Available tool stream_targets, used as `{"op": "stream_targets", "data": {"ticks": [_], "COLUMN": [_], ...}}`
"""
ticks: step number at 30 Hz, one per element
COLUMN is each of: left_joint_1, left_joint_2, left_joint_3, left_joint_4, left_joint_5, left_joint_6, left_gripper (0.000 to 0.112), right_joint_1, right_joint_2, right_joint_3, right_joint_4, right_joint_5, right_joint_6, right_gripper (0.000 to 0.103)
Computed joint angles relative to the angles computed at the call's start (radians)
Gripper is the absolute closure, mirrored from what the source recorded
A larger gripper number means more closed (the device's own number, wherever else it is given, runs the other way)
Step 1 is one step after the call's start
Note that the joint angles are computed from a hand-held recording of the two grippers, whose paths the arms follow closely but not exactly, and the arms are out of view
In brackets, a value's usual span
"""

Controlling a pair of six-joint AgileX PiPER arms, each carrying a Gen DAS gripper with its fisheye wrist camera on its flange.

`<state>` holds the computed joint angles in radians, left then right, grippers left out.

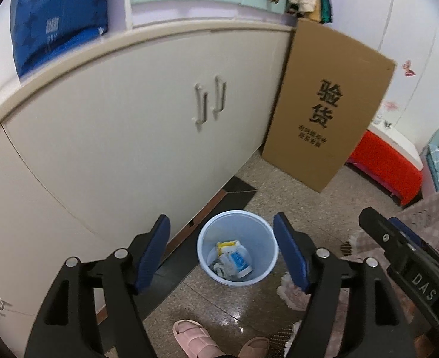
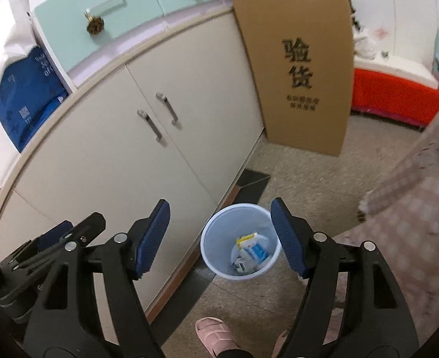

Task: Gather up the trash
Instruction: 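Move both tools back over the table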

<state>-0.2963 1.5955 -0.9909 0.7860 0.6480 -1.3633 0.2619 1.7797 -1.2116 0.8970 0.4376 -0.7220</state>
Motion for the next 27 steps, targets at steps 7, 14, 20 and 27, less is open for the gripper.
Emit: {"op": "stream_targets", "data": {"ticks": [7, 14, 20, 27], "left_joint_1": [-0.222, -0.493, -0.655, -0.777], "left_joint_2": [-0.119, -0.066, 0.116, 0.414], "left_joint_3": [-0.031, -0.192, -0.445, -0.884], "left_joint_4": [0.042, 0.071, 0.025, -0.068], "left_joint_5": [0.165, 0.347, 0.401, 0.462], "left_joint_6": [-0.077, -0.136, -0.055, 0.171], "left_gripper": [0.037, 0.035, 0.035, 0.035], "right_joint_1": [-0.163, -0.500, -0.901, -1.217], "right_joint_2": [-0.265, -0.428, -0.411, -0.269], "right_joint_3": [0.163, 0.244, 0.219, 0.104], "right_joint_4": [0.072, 0.161, 0.197, 0.189], "right_joint_5": [0.079, 0.303, 0.526, 0.631], "right_joint_6": [-0.103, -0.266, -0.411, -0.515], "right_gripper": [0.030, 0.030, 0.029, 0.029]}}
